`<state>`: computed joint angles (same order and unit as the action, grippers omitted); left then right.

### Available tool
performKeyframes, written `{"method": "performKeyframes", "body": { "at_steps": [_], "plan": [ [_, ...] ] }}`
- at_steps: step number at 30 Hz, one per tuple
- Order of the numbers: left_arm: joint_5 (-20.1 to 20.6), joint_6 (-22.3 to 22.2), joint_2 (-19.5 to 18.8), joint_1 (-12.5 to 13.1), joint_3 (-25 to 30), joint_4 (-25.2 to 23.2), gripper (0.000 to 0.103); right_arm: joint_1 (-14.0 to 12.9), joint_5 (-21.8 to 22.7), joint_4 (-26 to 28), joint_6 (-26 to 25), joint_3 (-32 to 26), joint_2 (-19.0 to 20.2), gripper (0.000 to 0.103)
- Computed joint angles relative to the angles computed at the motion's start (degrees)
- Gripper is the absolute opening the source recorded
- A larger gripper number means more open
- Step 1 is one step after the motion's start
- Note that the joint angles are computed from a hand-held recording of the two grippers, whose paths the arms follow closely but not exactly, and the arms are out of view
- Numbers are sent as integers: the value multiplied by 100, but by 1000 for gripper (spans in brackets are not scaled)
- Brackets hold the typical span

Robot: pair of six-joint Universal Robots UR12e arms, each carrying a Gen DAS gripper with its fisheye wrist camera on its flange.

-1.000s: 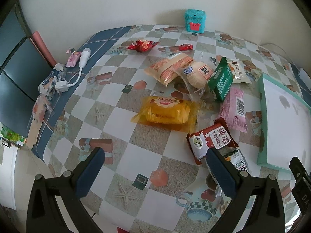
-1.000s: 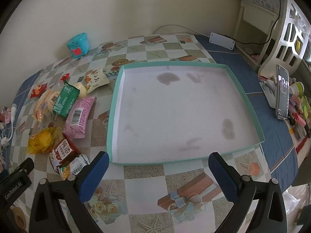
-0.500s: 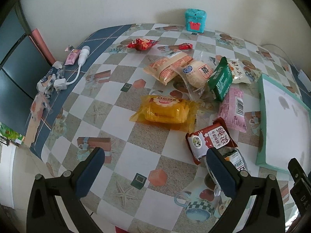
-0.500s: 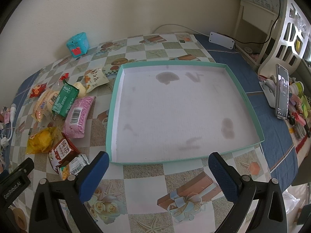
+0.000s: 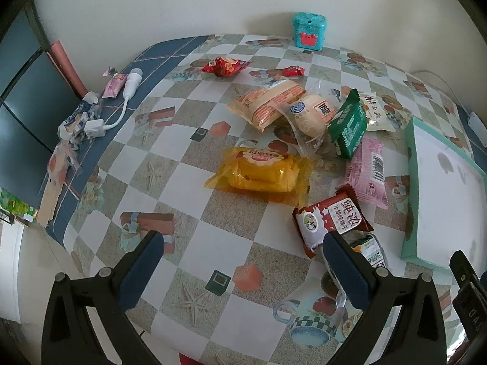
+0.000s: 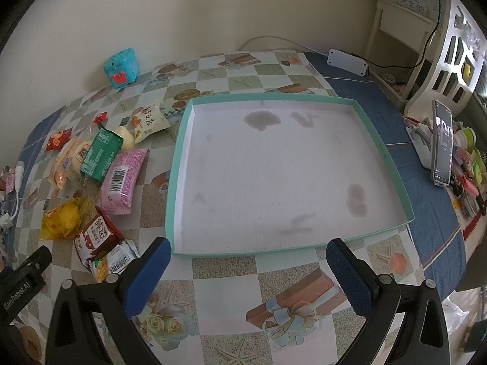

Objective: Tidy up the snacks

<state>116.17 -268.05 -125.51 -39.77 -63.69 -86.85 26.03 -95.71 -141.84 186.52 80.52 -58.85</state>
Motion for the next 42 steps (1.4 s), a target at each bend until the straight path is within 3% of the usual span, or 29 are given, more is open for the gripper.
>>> {"method": "performKeyframes", "body": {
  "at_steps": [28, 42],
  "plan": [
    [12, -178, 188, 26, -312, 259, 103, 71, -112, 88, -153, -66, 47, 103],
    [-340, -752, 857, 204, -1609, 1487, 103, 297, 407, 572, -404, -511, 268, 103]
  ]
}}
